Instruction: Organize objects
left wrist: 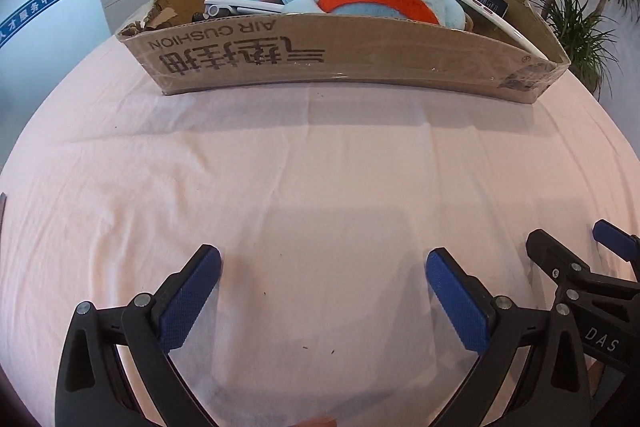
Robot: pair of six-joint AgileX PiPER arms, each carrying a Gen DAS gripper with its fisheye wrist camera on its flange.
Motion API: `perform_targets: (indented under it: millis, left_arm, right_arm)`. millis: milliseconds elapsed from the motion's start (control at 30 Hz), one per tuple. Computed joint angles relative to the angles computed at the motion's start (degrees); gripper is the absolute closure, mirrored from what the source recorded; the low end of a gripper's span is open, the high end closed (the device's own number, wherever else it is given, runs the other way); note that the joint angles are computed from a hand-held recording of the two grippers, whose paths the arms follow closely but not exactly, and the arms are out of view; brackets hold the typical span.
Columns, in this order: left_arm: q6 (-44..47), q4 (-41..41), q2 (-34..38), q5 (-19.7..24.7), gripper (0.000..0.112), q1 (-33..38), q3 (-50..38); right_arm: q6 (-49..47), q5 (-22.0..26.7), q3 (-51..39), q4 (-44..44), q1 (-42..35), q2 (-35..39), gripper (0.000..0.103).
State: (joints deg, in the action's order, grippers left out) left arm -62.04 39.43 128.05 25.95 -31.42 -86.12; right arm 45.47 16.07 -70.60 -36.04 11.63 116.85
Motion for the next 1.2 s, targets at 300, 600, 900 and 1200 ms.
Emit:
perform_targets:
  millis: [300,600,900,1200]
  left_arm:
    - [0.7,-0.5,0.2,0.0,0.009,0.2,-0.4]
    - [1.1,-0.6,0.3,-0.3,0.009,0.7,-0.3]
    - [1.2,-0.7,0.3,-0.3,0.009,0.7,-0.4]
    - [1.0,-0.6,0.3,-0.3,0.009,0.6,-0.3]
  right_arm:
    - [1.9,-0.4,1.2,-1.6,0.3,-0.5,0.001]
    - [-6.7,-1.1,-0.4,4.8,-1.2,0.5,0.001]
    - [-6.7,-1.1,-0.4,4.8,-1.2,0.5,0.001]
    - [-6.7,-1.0,-0.4,4.8,-1.2,0.4,0.001]
